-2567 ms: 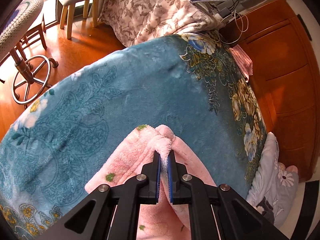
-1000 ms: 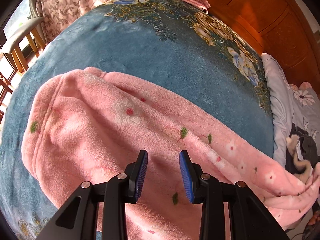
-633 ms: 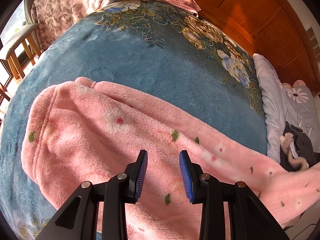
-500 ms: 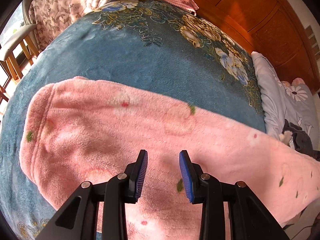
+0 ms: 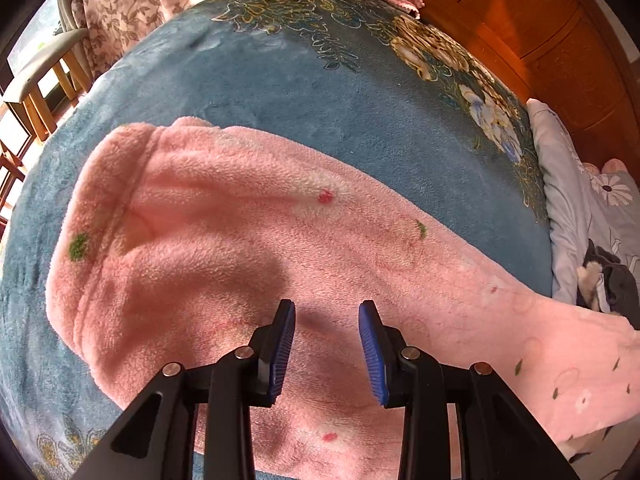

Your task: Fold clothes

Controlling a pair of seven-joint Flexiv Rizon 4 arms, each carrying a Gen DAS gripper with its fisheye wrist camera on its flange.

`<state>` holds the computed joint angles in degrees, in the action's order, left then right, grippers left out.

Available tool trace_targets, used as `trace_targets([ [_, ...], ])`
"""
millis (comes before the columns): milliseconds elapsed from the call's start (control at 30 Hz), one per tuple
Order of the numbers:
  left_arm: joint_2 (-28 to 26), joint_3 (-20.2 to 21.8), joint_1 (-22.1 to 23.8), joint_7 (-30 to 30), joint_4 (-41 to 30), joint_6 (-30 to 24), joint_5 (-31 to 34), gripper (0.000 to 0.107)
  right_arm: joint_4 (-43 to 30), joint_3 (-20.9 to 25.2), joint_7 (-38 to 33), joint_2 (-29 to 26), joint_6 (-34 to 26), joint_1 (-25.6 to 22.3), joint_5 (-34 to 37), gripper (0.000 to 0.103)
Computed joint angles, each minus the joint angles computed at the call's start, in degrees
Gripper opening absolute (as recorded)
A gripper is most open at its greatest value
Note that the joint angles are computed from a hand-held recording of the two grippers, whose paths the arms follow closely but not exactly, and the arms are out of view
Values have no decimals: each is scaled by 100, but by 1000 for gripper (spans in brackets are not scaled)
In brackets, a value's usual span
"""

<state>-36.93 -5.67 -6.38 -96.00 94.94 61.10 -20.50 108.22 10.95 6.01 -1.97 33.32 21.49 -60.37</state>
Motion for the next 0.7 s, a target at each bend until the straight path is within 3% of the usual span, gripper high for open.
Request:
trace_targets([
  [100,11,-113,50,110,7,63,-92,37,-707,49,-775,-669,-6,462,-636,11],
  [233,61,-257,135,291,103,128,-284,37,-1385,-129,-1478,-1708,237,1153,-954,11],
  [500,281,-438,308,750,513,244,-695,37,-2436,-135,-2351,-3775,760,1731,858,11],
  [700,212,-589,396,1003,584,115,-1077,37,-2603,-336,-2509,-4086,943,2229,1364,14],
])
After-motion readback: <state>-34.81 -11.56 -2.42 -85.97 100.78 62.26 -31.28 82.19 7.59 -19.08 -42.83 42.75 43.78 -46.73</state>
